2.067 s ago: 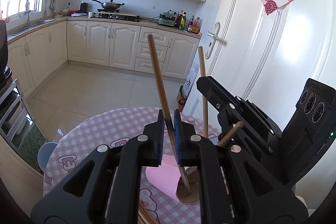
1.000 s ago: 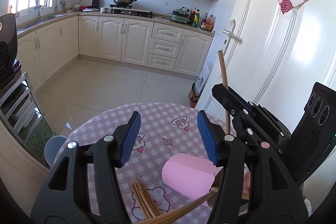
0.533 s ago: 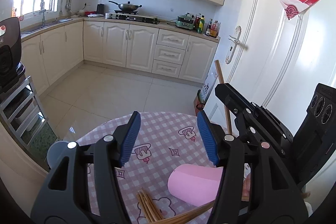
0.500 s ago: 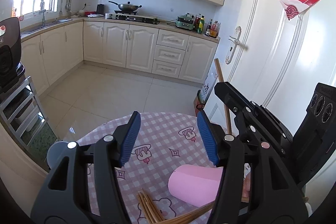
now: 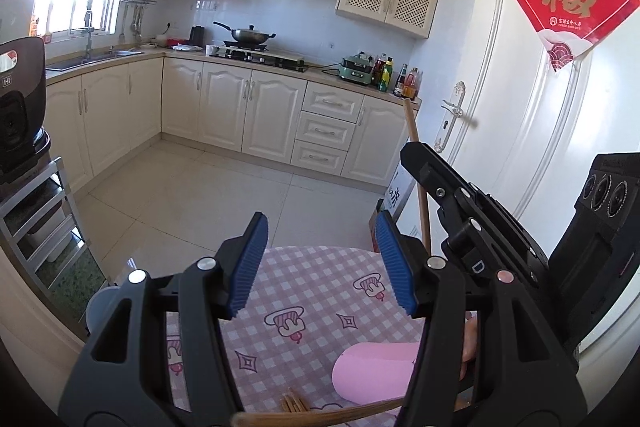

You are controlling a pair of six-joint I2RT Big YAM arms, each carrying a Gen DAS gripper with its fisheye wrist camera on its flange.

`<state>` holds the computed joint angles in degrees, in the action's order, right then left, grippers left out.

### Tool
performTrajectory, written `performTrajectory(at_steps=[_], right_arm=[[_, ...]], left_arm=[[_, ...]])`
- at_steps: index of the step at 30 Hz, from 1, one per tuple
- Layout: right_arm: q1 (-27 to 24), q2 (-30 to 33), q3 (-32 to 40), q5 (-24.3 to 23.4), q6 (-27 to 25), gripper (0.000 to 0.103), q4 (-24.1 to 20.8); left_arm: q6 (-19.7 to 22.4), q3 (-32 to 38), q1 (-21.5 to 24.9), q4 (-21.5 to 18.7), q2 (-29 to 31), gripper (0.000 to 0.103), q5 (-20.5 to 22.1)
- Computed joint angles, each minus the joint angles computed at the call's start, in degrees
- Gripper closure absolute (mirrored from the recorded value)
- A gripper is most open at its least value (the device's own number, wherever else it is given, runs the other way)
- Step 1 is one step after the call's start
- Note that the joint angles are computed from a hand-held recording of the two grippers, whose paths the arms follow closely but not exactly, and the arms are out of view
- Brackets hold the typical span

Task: Organize utensils
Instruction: 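Lower the right-held chopstick into the pink cup and open the right gripper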

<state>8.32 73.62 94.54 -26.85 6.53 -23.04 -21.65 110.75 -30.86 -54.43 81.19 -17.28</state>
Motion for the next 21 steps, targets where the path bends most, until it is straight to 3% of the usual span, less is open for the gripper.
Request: performTrajectory(at_steps=[3,7,13,21], right_arm=[[0.5,0.3,-0.6,0.2,1.2,0.098,2.8],[1.5,1.8,0.8,1.6,-0.6,0.098,2.0],[2.0,5.9,6.2,2.1,-2.4,0.098,-2.7],[2.1,9.5,15.6,0.7,-4.9,0.098,-14.6]], left_arm=[[-0.3,0.5,0.6,-0.2,0.3,0.047,-0.6],[-1.6,-0.7,2.1,0.3,0.1,0.047,1.2],[-1.9,0.1,3.2,0.4,1.2,0.047,1.3],[-2.5,1.2,3.6,1.7,1.3,0.047,2.1]])
